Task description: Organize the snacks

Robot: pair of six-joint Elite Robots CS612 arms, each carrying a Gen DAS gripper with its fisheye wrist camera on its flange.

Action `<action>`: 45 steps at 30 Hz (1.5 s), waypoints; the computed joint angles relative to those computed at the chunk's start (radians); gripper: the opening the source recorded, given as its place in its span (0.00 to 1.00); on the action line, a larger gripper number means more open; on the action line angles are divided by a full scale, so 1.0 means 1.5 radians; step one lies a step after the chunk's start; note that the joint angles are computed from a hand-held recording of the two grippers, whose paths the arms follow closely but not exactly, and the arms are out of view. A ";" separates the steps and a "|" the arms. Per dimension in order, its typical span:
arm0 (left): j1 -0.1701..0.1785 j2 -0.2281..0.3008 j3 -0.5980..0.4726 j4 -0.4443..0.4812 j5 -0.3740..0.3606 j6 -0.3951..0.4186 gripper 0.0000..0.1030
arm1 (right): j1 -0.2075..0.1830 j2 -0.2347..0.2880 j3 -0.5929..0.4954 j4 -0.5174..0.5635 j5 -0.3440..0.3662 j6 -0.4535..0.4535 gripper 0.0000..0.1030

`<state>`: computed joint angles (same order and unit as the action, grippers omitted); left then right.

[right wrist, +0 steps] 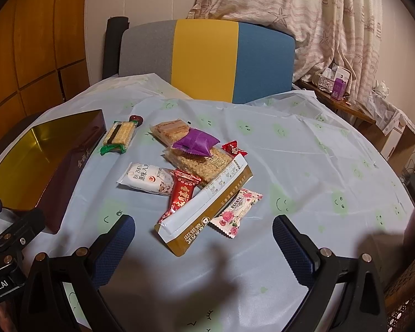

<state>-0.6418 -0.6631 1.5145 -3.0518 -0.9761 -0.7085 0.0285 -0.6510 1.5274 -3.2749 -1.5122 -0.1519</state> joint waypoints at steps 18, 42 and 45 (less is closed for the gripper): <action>0.001 -0.001 0.001 -0.001 -0.003 0.000 1.00 | -0.001 -0.001 0.001 -0.007 0.002 -0.001 0.98; 0.006 -0.002 0.010 -0.057 -0.060 0.055 1.00 | -0.033 -0.005 -0.051 0.035 0.068 -0.061 0.98; 0.009 -0.001 0.007 -0.061 -0.086 0.063 1.00 | -0.051 -0.006 -0.087 0.102 0.133 -0.110 0.98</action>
